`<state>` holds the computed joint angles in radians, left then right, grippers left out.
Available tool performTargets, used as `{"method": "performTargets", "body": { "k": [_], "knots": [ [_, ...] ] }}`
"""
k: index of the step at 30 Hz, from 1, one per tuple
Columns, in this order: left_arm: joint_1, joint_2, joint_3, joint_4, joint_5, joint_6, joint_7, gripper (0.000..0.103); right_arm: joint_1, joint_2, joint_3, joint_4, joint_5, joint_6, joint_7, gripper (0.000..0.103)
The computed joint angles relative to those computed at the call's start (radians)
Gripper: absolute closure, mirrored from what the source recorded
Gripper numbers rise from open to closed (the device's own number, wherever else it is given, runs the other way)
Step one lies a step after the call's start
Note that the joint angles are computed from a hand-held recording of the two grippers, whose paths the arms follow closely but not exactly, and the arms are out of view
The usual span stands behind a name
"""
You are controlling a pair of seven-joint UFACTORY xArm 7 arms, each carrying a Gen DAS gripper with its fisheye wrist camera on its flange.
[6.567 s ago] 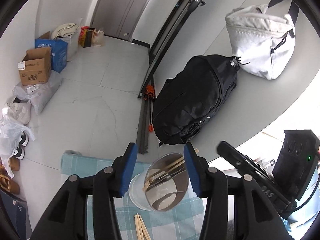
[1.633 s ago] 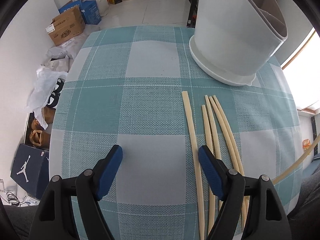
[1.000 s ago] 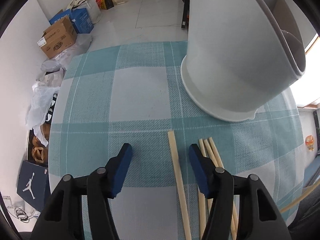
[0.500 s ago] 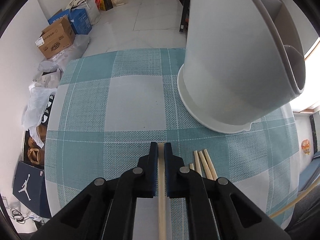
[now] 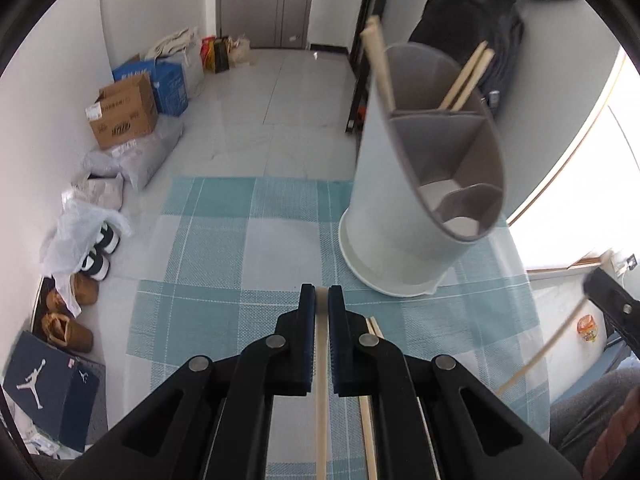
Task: Organize utensils
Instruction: 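Carry both held chopsticks up over the white utensil holder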
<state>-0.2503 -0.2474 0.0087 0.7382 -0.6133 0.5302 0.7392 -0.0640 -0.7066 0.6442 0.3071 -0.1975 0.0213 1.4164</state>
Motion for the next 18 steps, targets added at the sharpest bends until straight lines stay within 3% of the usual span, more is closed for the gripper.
{"method": "performTargets", "body": {
  "k": [10,18],
  "knots": [
    [-0.026,-0.074,0.075,-0.023,-0.182,0.004,0.157,0.101,-0.024,-0.056,0.071,0.020,-0.029,0.059,0.062,0.098],
    [-0.029,-0.151,0.096,-0.055,-0.236,0.033,0.227,0.101,-0.028,-0.106,0.108,0.053,-0.088,0.131,0.101,0.098]
  ]
}}
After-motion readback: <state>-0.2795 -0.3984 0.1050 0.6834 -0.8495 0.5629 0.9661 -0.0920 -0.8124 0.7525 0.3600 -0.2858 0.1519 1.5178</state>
